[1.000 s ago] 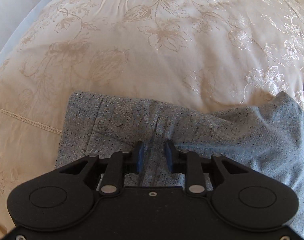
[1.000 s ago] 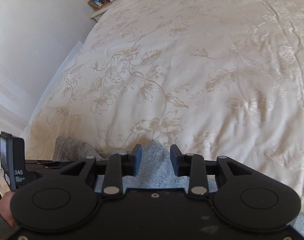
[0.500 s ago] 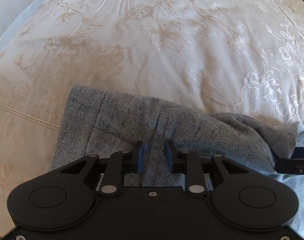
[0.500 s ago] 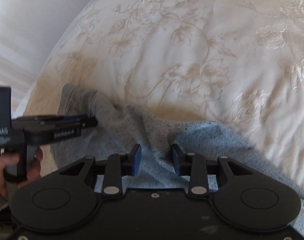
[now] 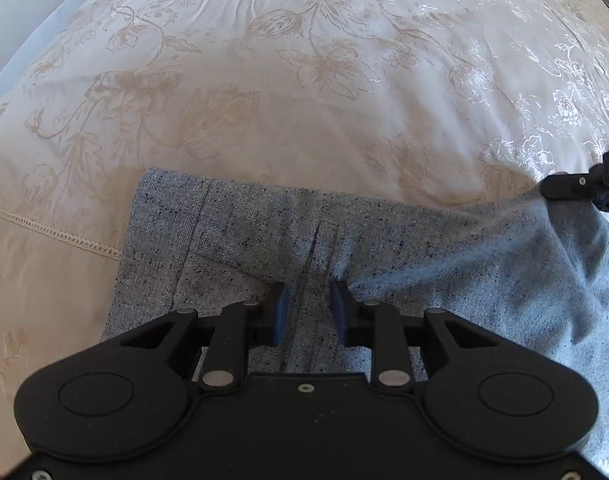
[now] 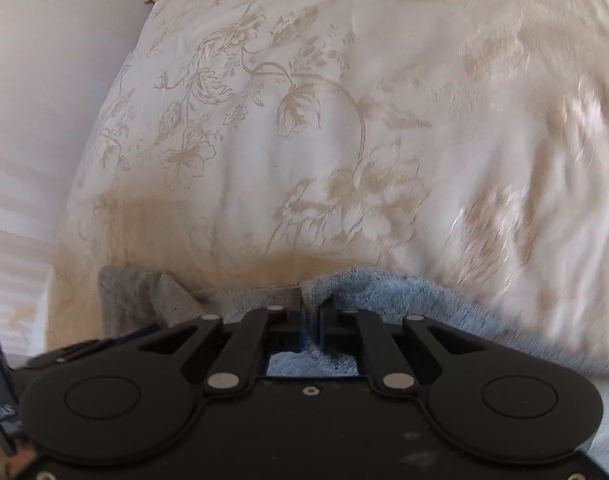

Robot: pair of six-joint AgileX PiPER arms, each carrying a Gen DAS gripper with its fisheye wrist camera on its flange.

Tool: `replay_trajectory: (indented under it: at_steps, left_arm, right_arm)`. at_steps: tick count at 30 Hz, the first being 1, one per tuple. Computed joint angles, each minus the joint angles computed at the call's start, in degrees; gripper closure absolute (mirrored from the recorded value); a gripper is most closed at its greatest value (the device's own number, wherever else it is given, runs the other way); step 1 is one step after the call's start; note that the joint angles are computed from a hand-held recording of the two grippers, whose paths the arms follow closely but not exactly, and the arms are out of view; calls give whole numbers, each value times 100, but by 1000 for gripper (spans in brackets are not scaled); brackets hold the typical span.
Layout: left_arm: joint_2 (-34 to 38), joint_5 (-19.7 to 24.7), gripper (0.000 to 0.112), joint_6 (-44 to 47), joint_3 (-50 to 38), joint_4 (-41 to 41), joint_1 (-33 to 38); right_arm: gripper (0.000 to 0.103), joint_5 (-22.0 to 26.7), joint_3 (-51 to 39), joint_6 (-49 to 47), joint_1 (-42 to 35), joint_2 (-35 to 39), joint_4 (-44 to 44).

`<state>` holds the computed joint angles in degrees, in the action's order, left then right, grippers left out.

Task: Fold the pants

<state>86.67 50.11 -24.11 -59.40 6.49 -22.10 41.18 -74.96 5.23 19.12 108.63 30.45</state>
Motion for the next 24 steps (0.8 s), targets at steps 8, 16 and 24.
replay_trajectory:
  at_steps: [8, 16, 24]
  left_arm:
    - [17, 680, 78, 209, -398, 541, -555]
    - [438, 972, 76, -511, -279, 1030, -204]
    - [-99, 1470, 85, -496, -412, 1263, -586]
  right_arm:
    - [98, -18, -574, 1030, 29, 525, -914]
    - [98, -475, -251, 1203, 125, 412, -1025]
    - [97, -681, -232, 1564, 199, 628, -1159]
